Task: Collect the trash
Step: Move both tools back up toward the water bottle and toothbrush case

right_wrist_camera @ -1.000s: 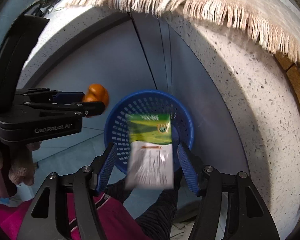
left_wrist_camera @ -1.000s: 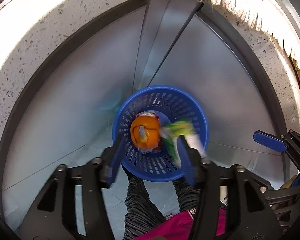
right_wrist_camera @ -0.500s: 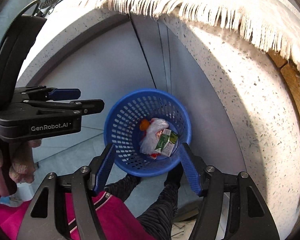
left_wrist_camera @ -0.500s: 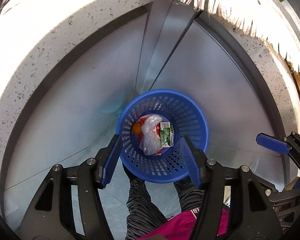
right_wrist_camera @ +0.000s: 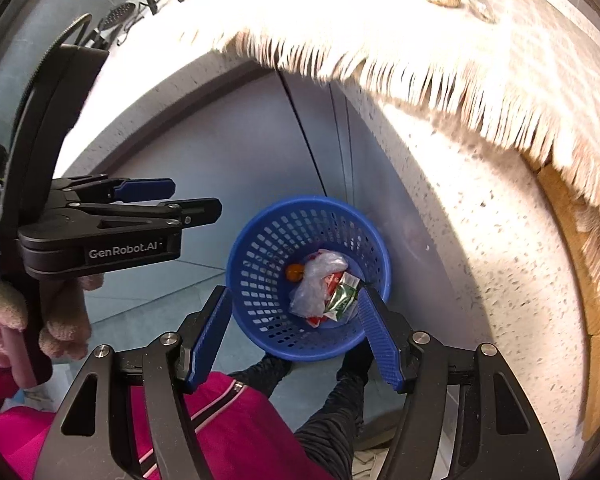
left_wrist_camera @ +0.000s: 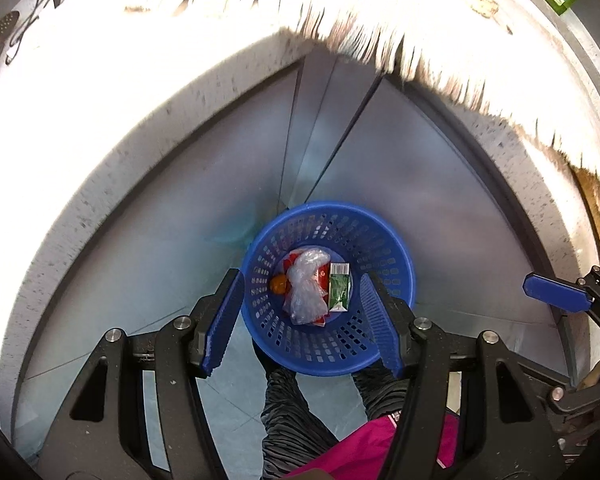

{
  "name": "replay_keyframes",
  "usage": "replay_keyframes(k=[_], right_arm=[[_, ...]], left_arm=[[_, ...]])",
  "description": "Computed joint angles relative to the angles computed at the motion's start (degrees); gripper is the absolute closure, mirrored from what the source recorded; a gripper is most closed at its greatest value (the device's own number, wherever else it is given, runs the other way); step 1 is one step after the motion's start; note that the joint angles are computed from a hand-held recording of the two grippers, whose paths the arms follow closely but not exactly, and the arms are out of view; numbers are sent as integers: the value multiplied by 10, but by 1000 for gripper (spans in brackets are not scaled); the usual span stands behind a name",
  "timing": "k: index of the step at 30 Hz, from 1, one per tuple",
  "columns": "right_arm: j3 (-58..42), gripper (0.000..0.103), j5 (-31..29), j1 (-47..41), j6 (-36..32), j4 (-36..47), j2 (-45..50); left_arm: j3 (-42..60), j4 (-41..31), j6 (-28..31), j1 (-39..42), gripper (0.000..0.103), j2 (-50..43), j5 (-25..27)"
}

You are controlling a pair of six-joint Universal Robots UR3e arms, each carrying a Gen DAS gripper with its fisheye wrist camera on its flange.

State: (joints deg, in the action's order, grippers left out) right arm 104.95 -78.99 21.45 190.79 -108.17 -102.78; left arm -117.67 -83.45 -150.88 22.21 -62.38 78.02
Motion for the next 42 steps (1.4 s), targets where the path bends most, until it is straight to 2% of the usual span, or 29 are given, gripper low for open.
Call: replay_keyframes(k=[13, 24, 32, 42], right_arm=[[-56, 38, 67, -92, -74, 70, -62], [-156, 38, 136, -244, -183, 164, -69], [-228, 38, 149, -310, -225, 160, 5], [-375, 38, 196, -364, -237, 195, 175]], left_arm=[[116, -23, -43, -5, 41, -35, -42], [283, -15, -131, -56, 41, -145, -54], [444, 14, -243, -119, 39, -294, -39], [685, -50, -333, -155, 39, -474, -47]])
